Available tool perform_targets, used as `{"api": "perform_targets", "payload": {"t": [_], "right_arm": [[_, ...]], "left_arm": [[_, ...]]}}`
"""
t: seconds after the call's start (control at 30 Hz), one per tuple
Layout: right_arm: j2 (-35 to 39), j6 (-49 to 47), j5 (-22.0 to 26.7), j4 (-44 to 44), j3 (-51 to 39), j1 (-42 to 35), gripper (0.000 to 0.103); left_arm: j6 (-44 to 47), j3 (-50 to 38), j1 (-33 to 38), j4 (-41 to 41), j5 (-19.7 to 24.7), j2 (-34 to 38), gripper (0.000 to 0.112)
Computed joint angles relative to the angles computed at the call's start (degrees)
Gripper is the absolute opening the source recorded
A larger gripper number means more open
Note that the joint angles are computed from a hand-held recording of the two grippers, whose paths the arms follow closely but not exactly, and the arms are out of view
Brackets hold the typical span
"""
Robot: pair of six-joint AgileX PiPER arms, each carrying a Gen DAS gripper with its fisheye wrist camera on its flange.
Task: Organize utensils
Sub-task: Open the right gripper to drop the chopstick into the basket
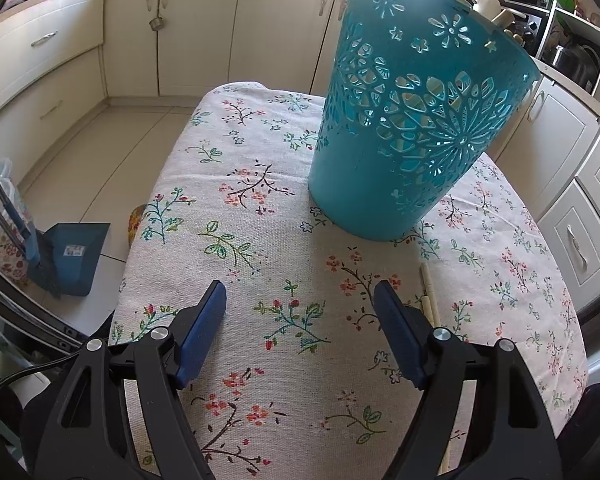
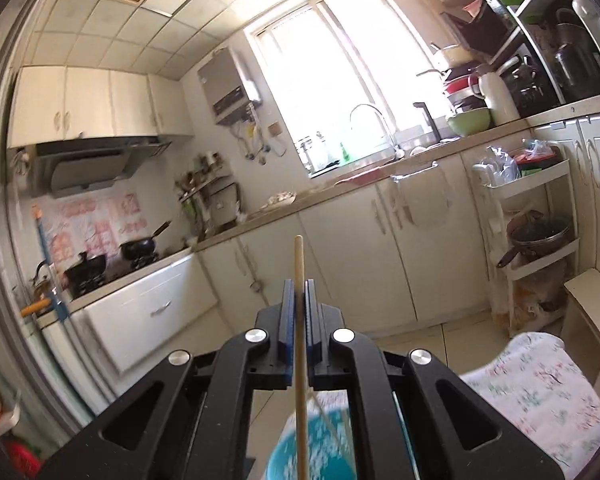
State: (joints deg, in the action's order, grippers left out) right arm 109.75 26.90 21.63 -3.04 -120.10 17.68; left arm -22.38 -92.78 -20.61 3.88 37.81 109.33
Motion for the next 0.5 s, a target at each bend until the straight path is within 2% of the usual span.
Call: {"api": "perform_targets", "payload": {"t": [0.13,0.2,0.5], "right_arm": [[8.2,1.4,5.9,-0.8,-10.2,-0.7,0.005],[9.5,-0.3,8.5,0.1,-11.9,-0.6,0.005],[6.9,-5.7,10.2,3.1,-6.2,-0.6,0.005]], "left_arm": [[1.0,0.6,0.3,-1.2,-0.6,-0.3,0.073],[1.4,0.6,0.4,-1.6,-0.8,-0.3,0.073],[1.4,1.0,0.7,-1.9,-1.0,-0.5,0.073]]}}
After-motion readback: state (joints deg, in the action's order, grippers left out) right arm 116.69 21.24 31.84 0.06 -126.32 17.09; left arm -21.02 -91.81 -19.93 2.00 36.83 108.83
